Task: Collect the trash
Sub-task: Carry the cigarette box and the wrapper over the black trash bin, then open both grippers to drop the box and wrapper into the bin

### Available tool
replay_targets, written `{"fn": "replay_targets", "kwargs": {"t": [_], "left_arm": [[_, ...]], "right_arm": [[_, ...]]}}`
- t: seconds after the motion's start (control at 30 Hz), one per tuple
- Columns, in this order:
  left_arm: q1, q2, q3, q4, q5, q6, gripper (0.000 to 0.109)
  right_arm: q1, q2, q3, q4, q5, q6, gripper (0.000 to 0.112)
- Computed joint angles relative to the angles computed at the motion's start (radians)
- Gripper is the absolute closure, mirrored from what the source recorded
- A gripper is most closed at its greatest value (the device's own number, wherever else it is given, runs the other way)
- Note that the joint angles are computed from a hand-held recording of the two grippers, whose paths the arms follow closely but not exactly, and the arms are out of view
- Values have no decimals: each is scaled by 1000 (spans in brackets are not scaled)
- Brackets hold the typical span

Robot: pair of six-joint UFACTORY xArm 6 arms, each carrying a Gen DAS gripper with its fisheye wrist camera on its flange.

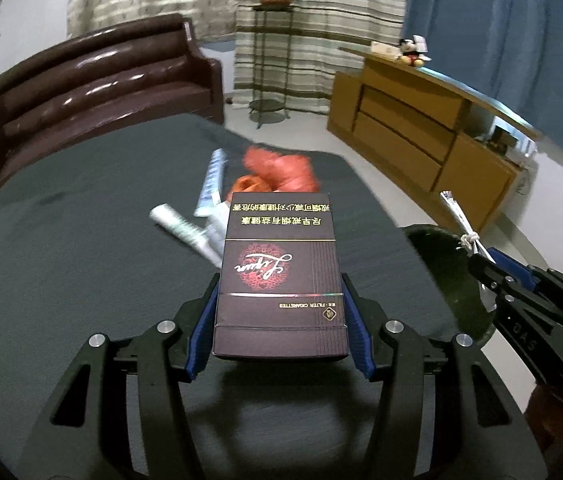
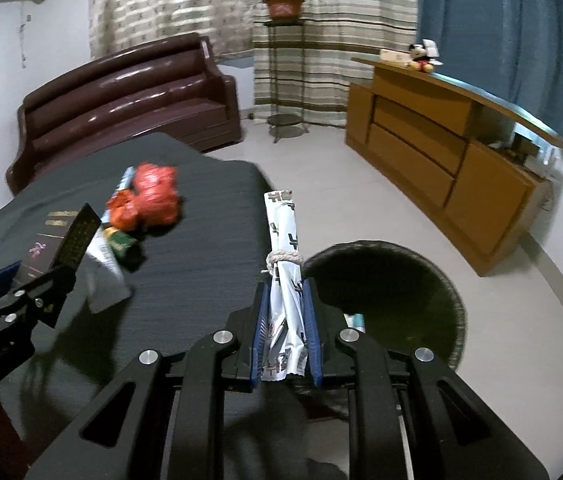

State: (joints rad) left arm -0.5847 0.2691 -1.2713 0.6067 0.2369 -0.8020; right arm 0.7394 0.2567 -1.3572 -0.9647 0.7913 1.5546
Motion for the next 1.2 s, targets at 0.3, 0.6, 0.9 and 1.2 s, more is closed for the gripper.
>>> {"fn": "replay_targets", "kwargs": {"t": [0.3,0.6,0.9,1.2], "left_arm": [[-79,138,-194,6,21,22,55],[-135,292,-392,-29,85,79,55],[-167,423,-566,-93,167,168,55],[-185,507,-684,-134,226,225,55]], "right_arm": [[-46,-91,121,-38,20,82,94],[-92,-113,179,-38,3,114,94],[-119,-119,217,-36,-16,150,94],[-148,-117,237,-35,-38,163,94]]}}
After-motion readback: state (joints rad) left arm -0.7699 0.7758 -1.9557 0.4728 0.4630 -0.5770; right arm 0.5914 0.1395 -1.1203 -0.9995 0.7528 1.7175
